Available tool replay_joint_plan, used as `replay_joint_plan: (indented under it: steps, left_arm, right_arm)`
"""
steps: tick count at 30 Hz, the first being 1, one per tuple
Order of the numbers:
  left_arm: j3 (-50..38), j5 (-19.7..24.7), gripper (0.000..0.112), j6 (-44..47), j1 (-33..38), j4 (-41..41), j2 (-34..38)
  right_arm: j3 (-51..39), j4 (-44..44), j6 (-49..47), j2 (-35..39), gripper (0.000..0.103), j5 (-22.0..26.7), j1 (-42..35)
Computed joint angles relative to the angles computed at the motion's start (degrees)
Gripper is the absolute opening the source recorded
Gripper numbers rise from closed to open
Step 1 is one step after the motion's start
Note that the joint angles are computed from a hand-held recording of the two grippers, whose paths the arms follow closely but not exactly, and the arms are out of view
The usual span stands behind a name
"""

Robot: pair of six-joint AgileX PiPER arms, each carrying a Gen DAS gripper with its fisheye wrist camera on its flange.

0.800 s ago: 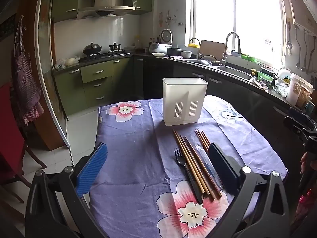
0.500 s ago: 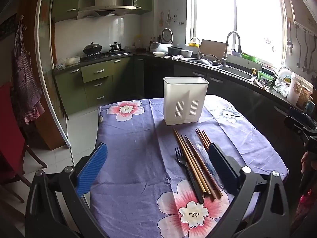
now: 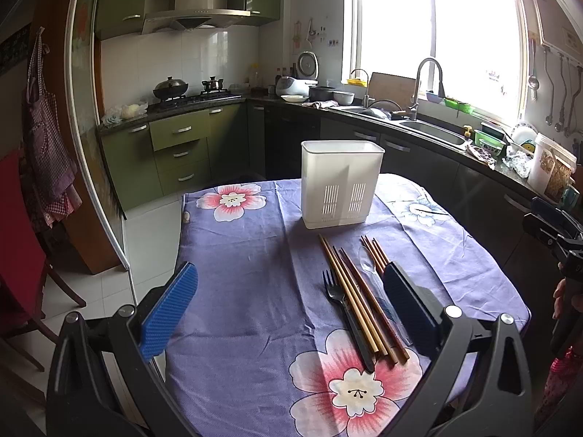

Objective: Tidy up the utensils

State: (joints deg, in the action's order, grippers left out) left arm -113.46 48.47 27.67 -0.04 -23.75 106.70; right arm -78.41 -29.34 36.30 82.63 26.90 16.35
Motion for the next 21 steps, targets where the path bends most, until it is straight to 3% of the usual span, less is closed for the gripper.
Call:
replay_joint_plan:
  steps: [21]
  left_arm:
    - [0.69,-0.3,0.097,0.09,0.16,-0.24,-0.04]
  right_arm:
    - [0.21,-1.79,1.98,-0.1,0.099,0.6,1.16]
